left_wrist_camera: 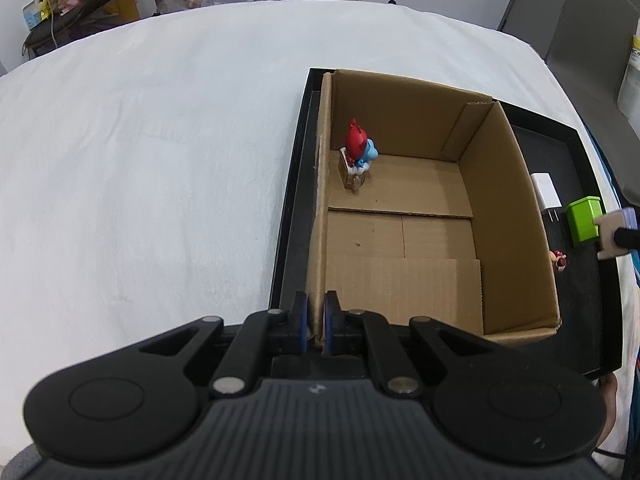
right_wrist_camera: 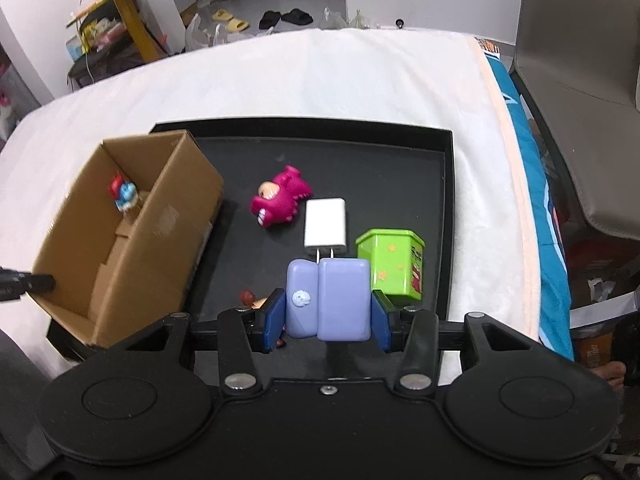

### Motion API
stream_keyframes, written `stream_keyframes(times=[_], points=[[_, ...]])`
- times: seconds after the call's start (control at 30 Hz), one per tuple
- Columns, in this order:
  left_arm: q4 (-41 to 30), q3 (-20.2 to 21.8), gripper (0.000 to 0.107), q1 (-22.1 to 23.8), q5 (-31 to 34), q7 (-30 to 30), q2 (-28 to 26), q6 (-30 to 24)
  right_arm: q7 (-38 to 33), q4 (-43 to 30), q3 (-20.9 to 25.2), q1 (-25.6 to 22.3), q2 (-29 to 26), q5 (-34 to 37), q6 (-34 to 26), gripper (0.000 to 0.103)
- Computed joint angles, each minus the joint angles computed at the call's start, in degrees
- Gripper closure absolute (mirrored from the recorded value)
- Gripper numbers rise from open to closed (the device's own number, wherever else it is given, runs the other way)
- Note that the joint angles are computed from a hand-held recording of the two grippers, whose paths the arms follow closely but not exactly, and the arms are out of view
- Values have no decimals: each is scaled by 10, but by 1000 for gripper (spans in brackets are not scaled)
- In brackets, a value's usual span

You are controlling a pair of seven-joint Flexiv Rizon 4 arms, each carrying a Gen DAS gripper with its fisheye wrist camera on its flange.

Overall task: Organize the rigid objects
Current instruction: 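Carry the lavender block with the right gripper over the box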

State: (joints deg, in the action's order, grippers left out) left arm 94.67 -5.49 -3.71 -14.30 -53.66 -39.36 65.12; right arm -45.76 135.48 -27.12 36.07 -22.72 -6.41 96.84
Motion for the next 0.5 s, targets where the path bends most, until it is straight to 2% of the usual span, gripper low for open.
stream_keyframes(times=[0.37,0.43,0.5], points=[[3,-6,100,6,-6,6,0,1,-14,-15,28,-5,3,58,55,59],[5,-7,100,7,-8,7,1,2,-19,-19,17,13,-2,77,73,59],[4,-8,100,9,-10,9,1,0,-25,-32,43,-5,-5,91,82,59]])
